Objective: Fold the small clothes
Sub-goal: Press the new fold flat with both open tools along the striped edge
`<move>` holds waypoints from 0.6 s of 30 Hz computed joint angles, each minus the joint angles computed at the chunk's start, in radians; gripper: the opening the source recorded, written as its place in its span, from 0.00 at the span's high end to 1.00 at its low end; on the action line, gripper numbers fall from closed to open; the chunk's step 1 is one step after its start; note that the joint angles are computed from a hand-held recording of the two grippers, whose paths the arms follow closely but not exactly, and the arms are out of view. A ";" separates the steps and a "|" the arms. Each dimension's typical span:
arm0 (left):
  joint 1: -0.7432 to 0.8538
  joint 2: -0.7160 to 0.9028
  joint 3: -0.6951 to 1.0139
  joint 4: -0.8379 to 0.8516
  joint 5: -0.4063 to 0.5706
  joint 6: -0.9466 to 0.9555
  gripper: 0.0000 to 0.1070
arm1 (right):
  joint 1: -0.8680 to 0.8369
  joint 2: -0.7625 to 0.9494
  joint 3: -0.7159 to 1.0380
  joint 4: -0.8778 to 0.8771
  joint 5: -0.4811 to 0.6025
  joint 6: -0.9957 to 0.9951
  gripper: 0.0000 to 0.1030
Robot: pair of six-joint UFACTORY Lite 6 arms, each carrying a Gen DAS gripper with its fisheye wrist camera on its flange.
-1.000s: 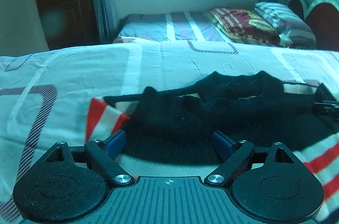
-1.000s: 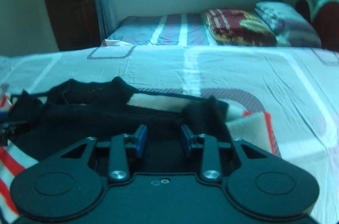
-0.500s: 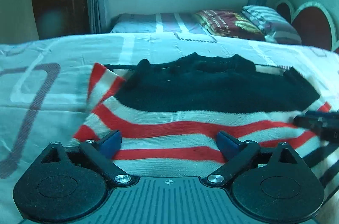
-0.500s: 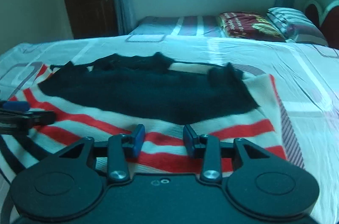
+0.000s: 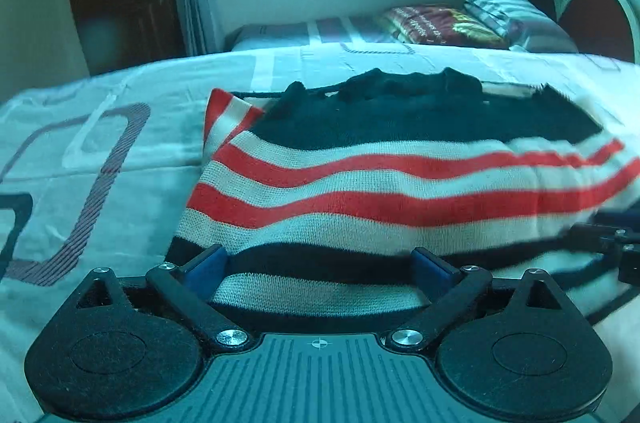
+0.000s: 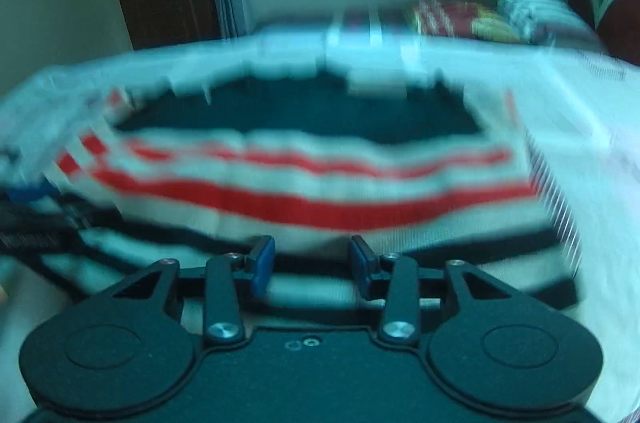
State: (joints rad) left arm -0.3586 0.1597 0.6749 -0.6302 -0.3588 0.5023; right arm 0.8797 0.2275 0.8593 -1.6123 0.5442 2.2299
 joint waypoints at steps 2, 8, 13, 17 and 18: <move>0.012 -0.015 -0.002 0.006 0.026 -0.011 0.09 | 0.011 0.006 0.032 0.092 0.011 -0.086 0.60; 0.045 -0.141 -0.066 0.005 0.095 -0.037 0.09 | 0.049 -0.095 -0.012 0.130 0.018 -0.024 0.58; 0.028 -0.110 -0.097 -0.006 0.058 -0.016 0.08 | 0.093 -0.020 -0.006 0.122 0.048 0.001 0.53; 0.044 -0.100 -0.094 0.042 0.062 -0.083 0.05 | 0.094 0.000 0.022 0.158 0.054 -0.022 0.50; 0.043 -0.099 -0.096 0.043 0.058 -0.079 0.05 | 0.096 0.001 0.020 0.153 0.056 -0.017 0.50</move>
